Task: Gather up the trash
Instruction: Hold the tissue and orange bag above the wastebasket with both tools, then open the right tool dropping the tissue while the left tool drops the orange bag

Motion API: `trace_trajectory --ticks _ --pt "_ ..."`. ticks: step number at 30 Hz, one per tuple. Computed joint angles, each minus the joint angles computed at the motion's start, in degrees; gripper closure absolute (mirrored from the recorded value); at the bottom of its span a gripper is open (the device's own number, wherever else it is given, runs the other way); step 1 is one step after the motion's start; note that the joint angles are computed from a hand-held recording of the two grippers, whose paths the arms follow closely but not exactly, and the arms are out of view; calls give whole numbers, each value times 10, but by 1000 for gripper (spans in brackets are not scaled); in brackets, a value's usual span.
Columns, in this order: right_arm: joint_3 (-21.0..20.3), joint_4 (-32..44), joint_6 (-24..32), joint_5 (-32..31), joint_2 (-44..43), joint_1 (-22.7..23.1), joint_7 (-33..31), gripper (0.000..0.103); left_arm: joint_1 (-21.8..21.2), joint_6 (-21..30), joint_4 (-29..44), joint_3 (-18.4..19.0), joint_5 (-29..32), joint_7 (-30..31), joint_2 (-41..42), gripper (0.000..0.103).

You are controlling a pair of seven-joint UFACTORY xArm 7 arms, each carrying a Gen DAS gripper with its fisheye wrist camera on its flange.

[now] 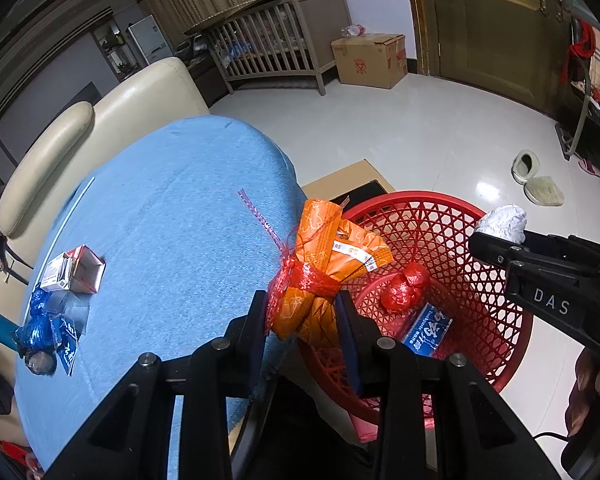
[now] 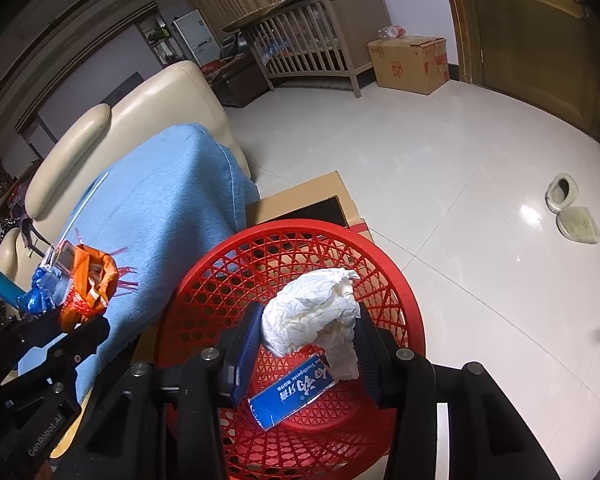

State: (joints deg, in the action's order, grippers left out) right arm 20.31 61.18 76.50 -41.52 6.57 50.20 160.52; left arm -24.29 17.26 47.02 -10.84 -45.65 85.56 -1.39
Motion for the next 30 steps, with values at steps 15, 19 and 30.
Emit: trace_trajectory --ticks 15,19,30 --pt "2 -12 -5 6 -5 -1 13 54 -5 -21 -12 -8 30 -15 9 68" --pt "3 -13 -4 6 -6 -2 13 54 -4 -22 -12 -9 27 -12 9 68" --pt "4 -18 -8 15 -10 -5 28 31 6 -52 -12 -21 75 -67 20 31"
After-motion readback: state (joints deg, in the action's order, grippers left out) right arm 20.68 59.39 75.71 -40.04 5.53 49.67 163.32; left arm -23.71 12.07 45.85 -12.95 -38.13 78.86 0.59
